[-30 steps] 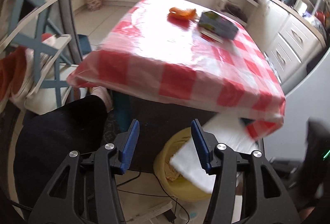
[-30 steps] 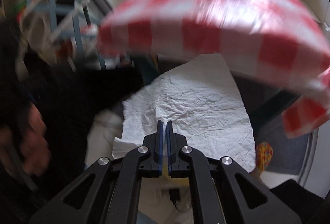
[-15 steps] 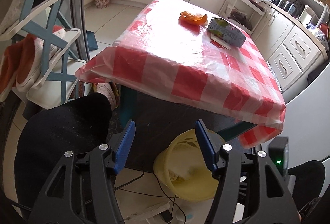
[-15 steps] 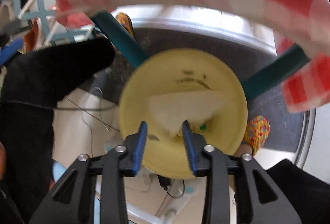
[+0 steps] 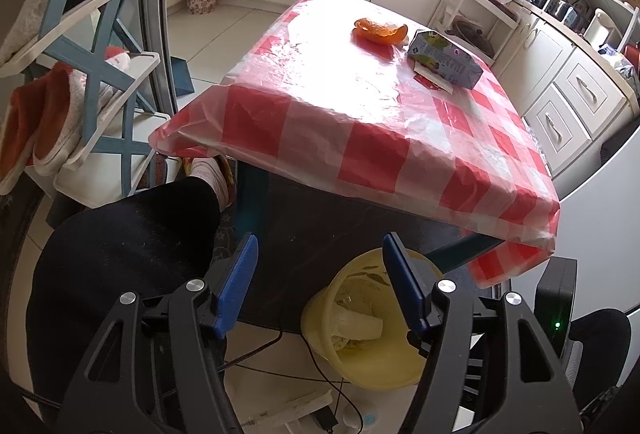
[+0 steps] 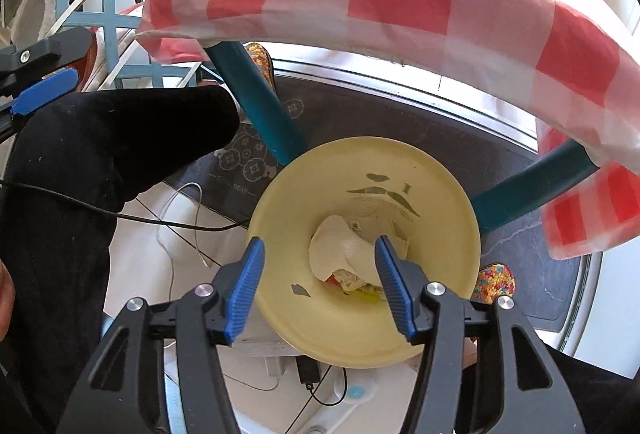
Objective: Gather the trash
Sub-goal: 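Release the peel and paper towel into the yellow bucket with both tools, then raise both tools to the table and grasp the orange with the left tool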
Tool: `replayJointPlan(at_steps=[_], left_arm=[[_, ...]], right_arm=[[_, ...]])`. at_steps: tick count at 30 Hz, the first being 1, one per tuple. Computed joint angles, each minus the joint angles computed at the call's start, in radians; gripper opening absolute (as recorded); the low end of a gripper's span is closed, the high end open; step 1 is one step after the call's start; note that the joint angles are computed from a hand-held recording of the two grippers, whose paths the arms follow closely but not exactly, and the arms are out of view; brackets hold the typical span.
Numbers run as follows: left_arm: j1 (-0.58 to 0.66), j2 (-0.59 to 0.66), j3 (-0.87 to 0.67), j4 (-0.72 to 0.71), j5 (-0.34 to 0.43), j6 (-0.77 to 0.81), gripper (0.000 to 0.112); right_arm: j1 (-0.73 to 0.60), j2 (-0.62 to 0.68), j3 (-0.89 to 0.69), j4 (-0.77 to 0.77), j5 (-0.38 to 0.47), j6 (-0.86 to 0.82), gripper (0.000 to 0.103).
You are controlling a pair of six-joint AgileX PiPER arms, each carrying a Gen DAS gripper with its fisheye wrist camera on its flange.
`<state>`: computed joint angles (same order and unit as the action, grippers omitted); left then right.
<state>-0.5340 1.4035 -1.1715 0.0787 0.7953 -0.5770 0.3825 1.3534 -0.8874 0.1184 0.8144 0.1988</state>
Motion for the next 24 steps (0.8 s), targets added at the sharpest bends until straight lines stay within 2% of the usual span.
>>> replayJointPlan(at_steps=[7, 15, 20, 22, 24], left_arm=[[-0.001, 0.003, -0.002, 0.007, 0.001, -0.009, 0.062], [0.028, 0.014, -0.028, 0.019, -0.012, -0.023, 0.062], [0.085, 0.084, -0.119, 0.005, -0.023, 0.04, 0.062], [0.111, 0.144, -0.19, -0.002, -0.022, 0.064, 0.062], [0.135, 0.23, -0.301, -0.013, -0.004, 0.082, 0.062]], right_arm=[[0.013, -0.022, -0.002, 0.027, -0.014, -0.005, 0.056], [0.045, -0.083, -0.084, 0.007, -0.082, -0.003, 0.056], [-0.085, -0.018, -0.295, 0.01, -0.066, -0.121, 0.058], [-0.151, 0.052, -0.421, 0.007, -0.061, -0.187, 0.064], [-0.203, 0.152, -0.568, -0.024, -0.046, -0.234, 0.064]])
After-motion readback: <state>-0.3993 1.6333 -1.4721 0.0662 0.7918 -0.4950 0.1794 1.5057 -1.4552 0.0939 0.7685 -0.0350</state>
